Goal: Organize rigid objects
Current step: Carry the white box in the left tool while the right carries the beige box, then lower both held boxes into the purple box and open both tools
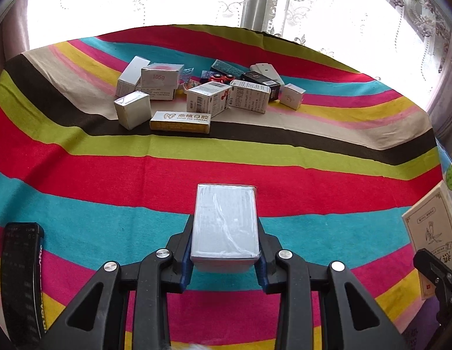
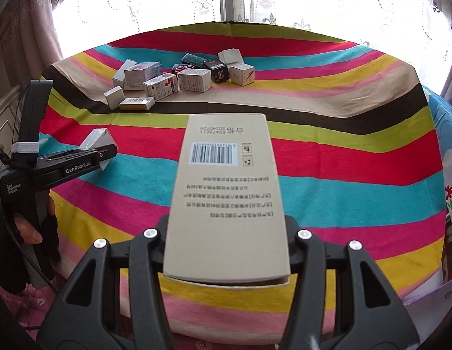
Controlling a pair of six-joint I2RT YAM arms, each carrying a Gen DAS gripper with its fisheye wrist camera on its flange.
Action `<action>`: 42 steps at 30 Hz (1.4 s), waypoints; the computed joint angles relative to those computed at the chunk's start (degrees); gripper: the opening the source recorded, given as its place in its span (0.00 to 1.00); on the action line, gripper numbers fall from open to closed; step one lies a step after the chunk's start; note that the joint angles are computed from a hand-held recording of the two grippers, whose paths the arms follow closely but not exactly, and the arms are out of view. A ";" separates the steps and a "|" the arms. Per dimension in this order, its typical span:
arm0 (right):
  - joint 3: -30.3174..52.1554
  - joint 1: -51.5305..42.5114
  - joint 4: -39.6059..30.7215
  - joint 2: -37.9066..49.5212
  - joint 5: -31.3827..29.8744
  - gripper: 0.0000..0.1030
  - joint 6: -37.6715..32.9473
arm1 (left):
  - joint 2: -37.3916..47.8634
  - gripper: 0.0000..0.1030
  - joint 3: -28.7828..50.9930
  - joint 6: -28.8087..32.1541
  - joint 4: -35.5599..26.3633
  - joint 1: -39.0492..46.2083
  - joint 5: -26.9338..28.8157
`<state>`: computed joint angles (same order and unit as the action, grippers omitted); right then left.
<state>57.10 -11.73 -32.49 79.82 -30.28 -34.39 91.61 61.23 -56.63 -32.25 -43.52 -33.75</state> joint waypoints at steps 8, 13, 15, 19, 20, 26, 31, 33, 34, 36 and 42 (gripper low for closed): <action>0.66 -7.71 -3.34 -1.47 -4.32 0.53 -4.86 | 4.44 0.34 8.20 1.41 -2.82 -8.12 -1.66; 0.40 -13.03 -4.64 -2.52 -5.31 0.53 -10.38 | 8.38 0.34 13.64 4.04 -3.83 -12.36 -2.16; 1.37 -15.37 -5.95 -1.85 -5.87 0.53 -11.82 | 9.92 0.34 15.92 5.63 -4.41 -13.62 -2.62; 3.47 -20.17 -7.84 -0.20 -6.92 0.53 -14.18 | 13.10 0.34 21.10 9.08 -5.42 -16.21 -3.10; 4.15 -21.62 -8.33 0.37 -7.19 0.53 -15.04 | 13.80 0.34 22.43 10.13 -5.64 -16.80 -3.38; 8.43 -29.16 -10.36 4.62 -7.81 0.53 -17.87 | 18.13 0.34 30.58 15.29 -7.13 -19.56 -3.98; 12.64 -34.07 -11.14 8.75 -7.79 0.53 -18.04 | 22.01 0.34 37.99 19.35 -8.63 -21.78 -4.58; 14.11 -35.56 -11.18 10.08 -7.67 0.53 -17.87 | 23.76 0.34 41.52 21.59 -9.26 -22.49 -4.59; 14.87 -36.25 -11.43 10.68 -7.58 0.53 -18.01 | 24.85 0.34 43.59 22.87 -9.54 -22.82 -4.55; 15.87 -37.41 -11.30 11.57 -7.11 0.53 -18.31 | 26.83 0.34 47.35 25.31 -9.84 -23.42 -3.80; 19.62 -41.76 -11.86 15.51 -5.53 0.53 -18.68 | 36.75 0.34 63.14 30.45 -13.83 -24.25 2.21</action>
<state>76.72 -53.49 -44.35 95.33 -35.81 -53.07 128.37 124.37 -26.17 -46.08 -67.76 -31.54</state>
